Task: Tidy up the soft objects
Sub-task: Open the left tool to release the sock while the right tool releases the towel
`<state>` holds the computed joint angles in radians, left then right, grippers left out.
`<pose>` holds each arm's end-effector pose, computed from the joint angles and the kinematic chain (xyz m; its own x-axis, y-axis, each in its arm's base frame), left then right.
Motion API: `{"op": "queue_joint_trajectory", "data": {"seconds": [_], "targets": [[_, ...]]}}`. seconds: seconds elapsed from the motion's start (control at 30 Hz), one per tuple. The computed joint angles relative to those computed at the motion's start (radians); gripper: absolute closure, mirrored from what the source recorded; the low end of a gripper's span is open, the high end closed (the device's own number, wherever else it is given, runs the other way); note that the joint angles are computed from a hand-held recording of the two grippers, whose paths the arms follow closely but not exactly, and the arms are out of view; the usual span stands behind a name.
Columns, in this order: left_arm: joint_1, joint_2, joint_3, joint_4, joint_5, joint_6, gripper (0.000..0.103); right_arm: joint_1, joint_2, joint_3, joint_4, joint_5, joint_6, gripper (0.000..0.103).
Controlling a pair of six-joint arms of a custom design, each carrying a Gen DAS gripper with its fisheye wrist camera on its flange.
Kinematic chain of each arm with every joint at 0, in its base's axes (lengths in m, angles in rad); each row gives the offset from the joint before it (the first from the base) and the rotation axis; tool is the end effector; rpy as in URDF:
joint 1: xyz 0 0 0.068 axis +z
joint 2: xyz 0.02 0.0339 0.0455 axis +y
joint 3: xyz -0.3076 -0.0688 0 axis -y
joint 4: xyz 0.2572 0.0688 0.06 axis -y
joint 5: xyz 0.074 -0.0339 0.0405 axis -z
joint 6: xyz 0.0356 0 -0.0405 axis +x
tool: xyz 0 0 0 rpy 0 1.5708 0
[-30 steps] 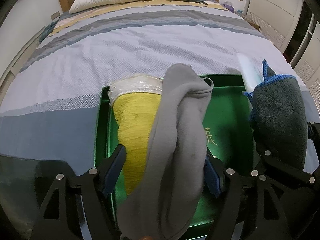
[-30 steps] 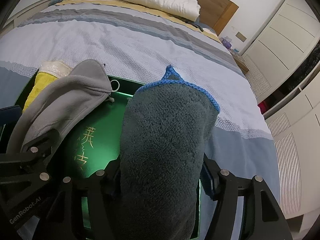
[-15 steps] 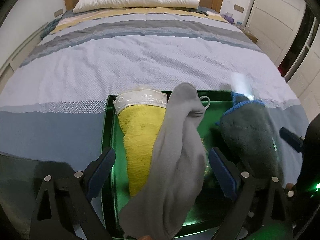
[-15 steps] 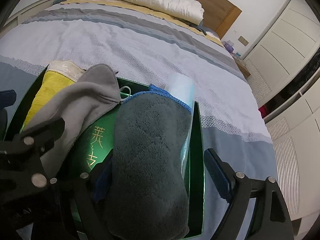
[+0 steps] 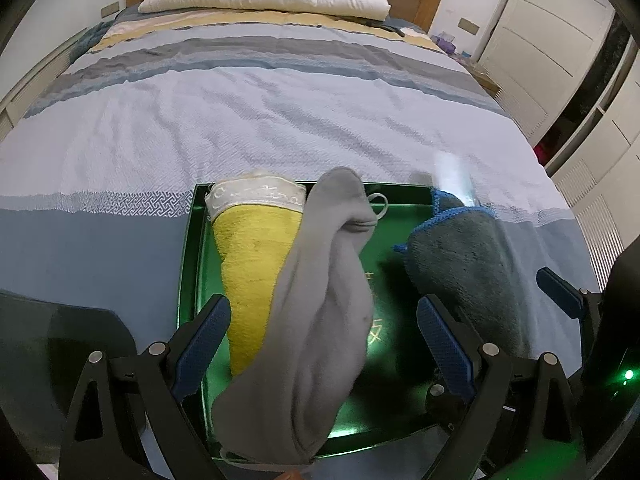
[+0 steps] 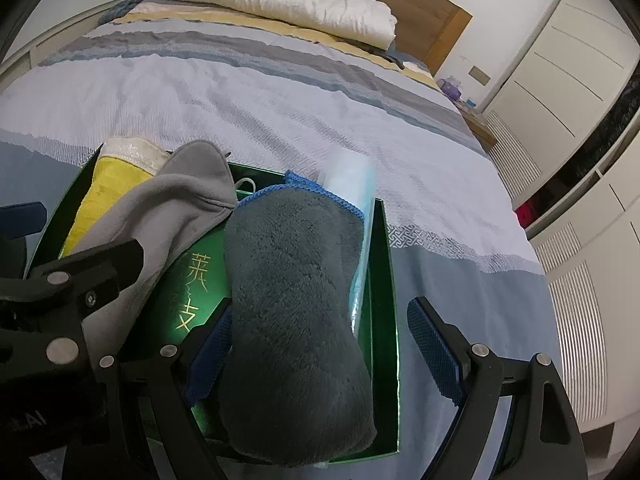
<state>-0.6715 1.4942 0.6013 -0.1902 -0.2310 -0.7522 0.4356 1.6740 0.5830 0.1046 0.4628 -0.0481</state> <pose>0.2050 -0.1525 0.1615 -0.8614 -0.1650 -0.4803 -0.0916 0.9807 -0.1725 0.2624 0.1046 0.1307 -0.7479 -0.3955 -0.5332 -0.1904 0.8972 -0.3985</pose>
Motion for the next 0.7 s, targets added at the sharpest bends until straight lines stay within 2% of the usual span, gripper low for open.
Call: {"op": "queue_joint_trajectory", "data": {"seconds": [0.7], "targets": [[-0.090,-0.067,0.020,-0.028,-0.070,-0.027,0.012,0.002,-0.175,-0.056,-0.089,0.023,0.028,0.015]]}}
